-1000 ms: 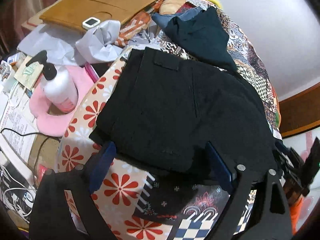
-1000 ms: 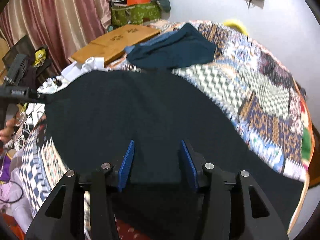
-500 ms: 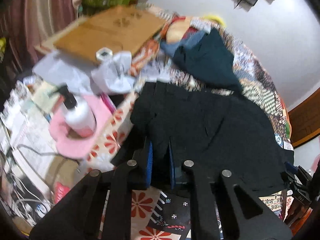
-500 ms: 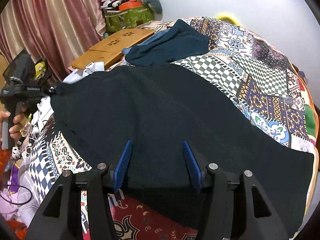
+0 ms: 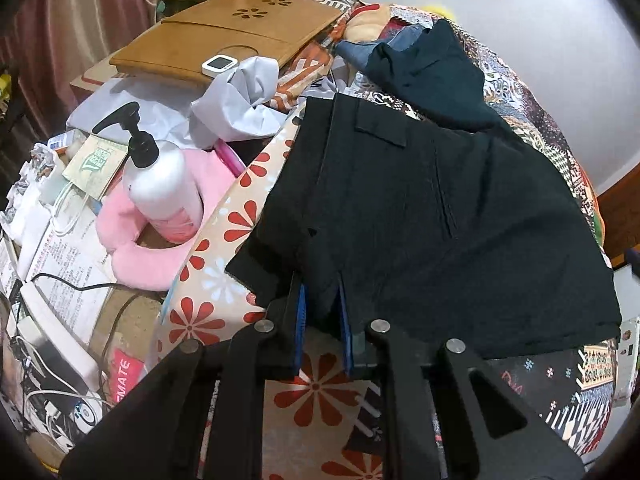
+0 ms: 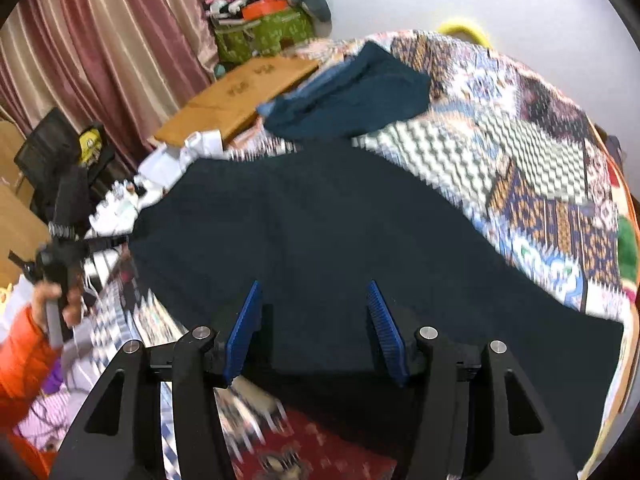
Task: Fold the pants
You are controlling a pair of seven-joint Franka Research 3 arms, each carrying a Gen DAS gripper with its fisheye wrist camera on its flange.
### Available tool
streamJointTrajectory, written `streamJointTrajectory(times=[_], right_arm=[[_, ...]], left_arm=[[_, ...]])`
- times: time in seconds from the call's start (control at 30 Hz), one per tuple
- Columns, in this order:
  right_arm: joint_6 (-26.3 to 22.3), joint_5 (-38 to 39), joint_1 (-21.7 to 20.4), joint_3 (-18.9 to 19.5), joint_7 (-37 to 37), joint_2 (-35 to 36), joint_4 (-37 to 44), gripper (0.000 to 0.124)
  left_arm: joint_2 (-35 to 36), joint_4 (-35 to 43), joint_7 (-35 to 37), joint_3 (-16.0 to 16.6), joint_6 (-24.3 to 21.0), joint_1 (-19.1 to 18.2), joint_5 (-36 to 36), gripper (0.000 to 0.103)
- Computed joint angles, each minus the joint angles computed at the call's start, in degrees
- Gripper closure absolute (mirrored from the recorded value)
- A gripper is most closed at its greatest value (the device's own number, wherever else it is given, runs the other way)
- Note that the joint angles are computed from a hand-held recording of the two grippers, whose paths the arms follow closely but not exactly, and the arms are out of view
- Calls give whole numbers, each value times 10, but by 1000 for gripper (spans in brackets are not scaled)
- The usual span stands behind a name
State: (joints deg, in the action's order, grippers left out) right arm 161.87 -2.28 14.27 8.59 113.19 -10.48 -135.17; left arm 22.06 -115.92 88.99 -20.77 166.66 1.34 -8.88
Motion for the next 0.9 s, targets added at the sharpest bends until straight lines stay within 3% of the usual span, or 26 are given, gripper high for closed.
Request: streamJointTrajectory(times=[0.17, 0.27, 0.37, 0.4, 0.47, 0.53, 0.67, 0.77, 0.83, 0.9], right_arm=[[23, -46, -10, -2, 50, 77, 75, 66], [2, 4, 10, -22, 32, 131, 123, 66], [-42, 110, 13, -15, -38, 161, 148, 63], [-33, 106, 27, -27, -35, 157, 138, 60], [-13, 87, 41, -31, -36, 137, 109, 56], [0, 103, 46, -29, -51, 109, 78, 55], [21, 95, 49, -21, -46, 54, 18, 55], [19, 149, 60, -27, -86, 15, -14, 56], [16, 182, 60, -33, -102, -8, -31, 56], [22, 143, 23, -14, -49, -32, -54, 56]], left_arm=[[-12, 1, 6, 18, -17, -15, 29, 80], [-34, -11, -1, 33, -17, -25, 48, 77], [-52, -16, -31, 63, -14, -49, 87, 71], [-56, -14, -44, 75, -14, -58, 105, 67], [-58, -5, -48, 74, -14, -59, 114, 44], [-55, 10, -41, 63, -14, -54, 107, 37], [-33, 57, -15, 35, -31, -56, 89, 26], [-7, 91, 38, -6, -53, -50, 50, 21], [15, 117, 52, -7, -79, -71, 55, 21], [32, 135, 48, 5, -103, -98, 74, 21]])
